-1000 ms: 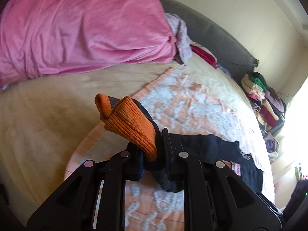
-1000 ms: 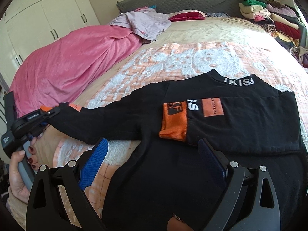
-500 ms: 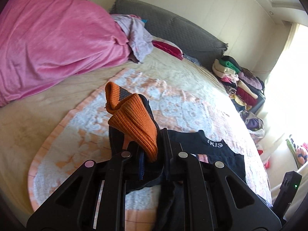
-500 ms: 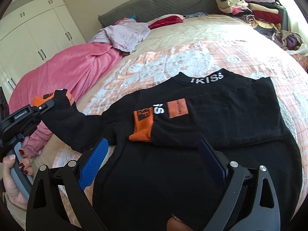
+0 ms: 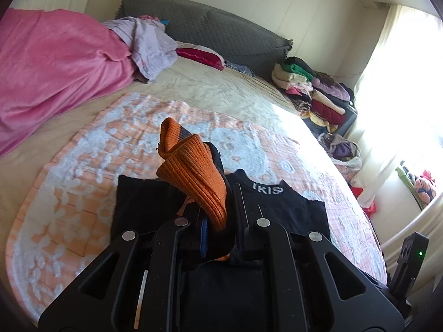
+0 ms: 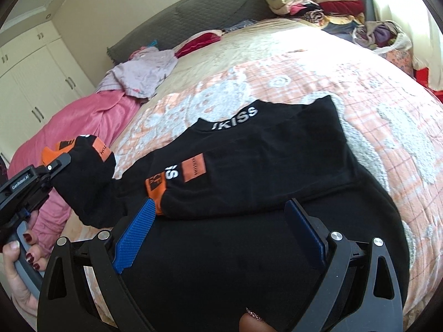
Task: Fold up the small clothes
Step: 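Fold the sleeve across the shirt body and open the left gripper, then grasp the shirt hem with the right gripper and lift it toward the collar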
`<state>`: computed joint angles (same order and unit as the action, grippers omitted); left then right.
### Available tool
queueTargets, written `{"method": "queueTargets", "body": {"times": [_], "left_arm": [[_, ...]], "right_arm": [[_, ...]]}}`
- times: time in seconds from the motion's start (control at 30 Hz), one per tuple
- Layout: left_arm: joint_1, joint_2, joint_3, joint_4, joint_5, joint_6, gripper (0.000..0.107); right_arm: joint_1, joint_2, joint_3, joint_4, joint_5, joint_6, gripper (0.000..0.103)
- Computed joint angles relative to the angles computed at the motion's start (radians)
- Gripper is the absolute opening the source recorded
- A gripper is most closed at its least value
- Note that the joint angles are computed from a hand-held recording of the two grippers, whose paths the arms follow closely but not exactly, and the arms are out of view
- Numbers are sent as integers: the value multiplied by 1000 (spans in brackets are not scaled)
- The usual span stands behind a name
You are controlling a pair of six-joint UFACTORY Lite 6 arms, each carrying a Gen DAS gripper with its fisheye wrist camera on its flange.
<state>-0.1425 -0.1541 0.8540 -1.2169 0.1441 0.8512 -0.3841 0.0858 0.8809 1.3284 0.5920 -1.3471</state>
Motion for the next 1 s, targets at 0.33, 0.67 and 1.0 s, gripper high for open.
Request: {"method": "queueTargets", "body": {"times": [0.33, 0.67, 1.0], "left_arm": [[-171, 152, 84, -144, -51, 107, 8], [-260, 330, 163, -320, -18, 281, 10], [-263, 336, 143, -232, 38, 231, 46]], "right_arm": [[-132, 32, 27, -27, 33, 1, 94], [-215, 75, 67, -57, 37, 30, 94], [-220, 126, 93, -84, 15, 62, 94]]}}
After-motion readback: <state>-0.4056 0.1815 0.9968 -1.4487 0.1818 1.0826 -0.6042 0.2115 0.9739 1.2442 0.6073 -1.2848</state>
